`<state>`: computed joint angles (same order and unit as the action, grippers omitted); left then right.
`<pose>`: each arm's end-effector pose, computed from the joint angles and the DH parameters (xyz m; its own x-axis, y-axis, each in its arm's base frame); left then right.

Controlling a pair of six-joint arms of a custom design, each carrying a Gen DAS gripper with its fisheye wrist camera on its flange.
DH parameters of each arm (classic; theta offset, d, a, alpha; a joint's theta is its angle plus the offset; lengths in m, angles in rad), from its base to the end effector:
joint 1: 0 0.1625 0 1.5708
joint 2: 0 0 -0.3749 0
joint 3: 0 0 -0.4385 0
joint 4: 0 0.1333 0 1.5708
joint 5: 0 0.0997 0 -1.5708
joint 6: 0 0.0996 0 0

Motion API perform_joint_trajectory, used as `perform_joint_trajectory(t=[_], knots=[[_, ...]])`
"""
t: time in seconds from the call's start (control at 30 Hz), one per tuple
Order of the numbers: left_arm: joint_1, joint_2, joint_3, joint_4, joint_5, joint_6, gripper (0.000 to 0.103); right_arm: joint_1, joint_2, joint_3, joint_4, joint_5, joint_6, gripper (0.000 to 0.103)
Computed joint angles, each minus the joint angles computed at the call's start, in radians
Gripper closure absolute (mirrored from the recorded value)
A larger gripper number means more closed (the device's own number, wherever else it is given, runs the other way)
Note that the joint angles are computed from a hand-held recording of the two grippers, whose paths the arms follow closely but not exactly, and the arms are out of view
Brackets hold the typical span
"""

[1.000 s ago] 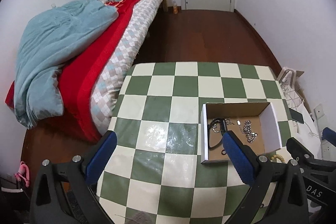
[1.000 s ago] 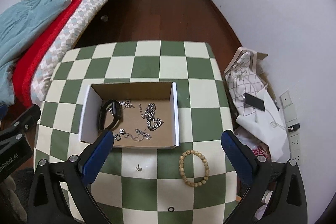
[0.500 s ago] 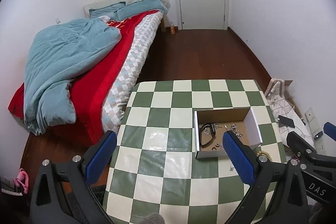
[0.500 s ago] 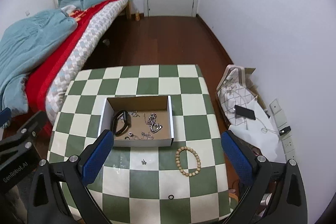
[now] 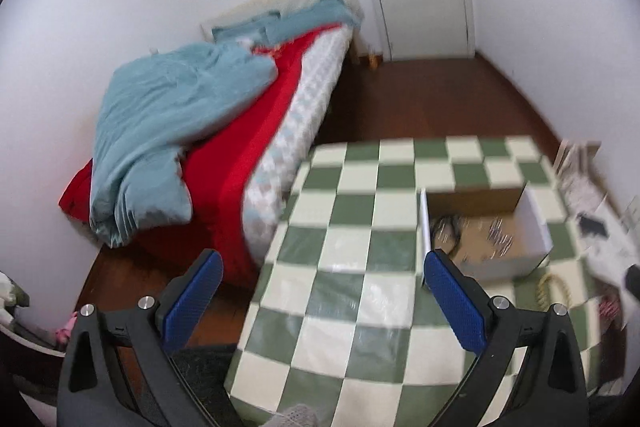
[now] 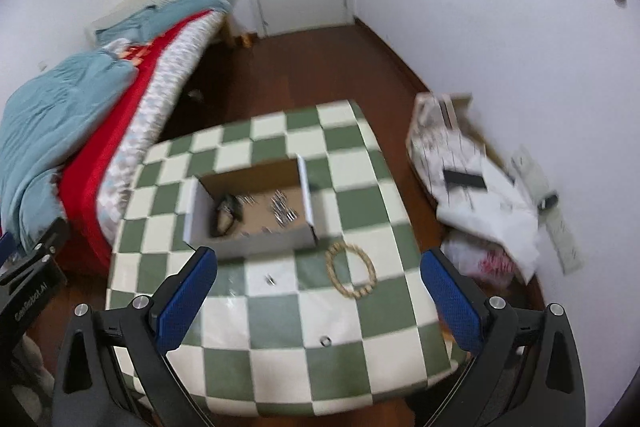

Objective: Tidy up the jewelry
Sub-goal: 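Grasp the wooden bead bracelet with the right tool while the left tool grasps a small silver earring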

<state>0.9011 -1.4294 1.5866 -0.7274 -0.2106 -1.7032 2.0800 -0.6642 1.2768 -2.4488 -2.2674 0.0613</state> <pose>-0.1433 -0.5526 0.3698 -0.3780 -0.5218 -0.7647 0.2998 0.7125 -0.6344 0.4361 -0.6387 0.0939 -0.7792 -0.1749 0.6019 -0.4235 0.8549 -0.2997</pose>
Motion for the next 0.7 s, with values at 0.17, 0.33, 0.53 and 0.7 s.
perform_joint_trajectory(t=[0.17, 0.33, 0.53, 0.7], knots=[[0.075, 0.049, 0.03, -0.143, -0.071, 0.125, 0.0, -0.102, 0.001, 0.047, 0.045, 0.023, 0.064, 0.027], [0.122, 0.13, 0.017, -0.231, -0.105, 0.233, 0.0, -0.18, 0.083, 0.002, 0.059, 0.004, 0.049, 0.032], [0.151, 0.196, 0.017, -0.429, -0.132, 0.428, 0.0, -0.218, 0.196, -0.088, 0.081, -0.025, 0.004, 0.044], [0.168, 0.241, 0.035, -0.724, -0.2, 0.685, 0.0, -0.202, 0.225, -0.087, -0.006, -0.076, -0.123, 0.094]])
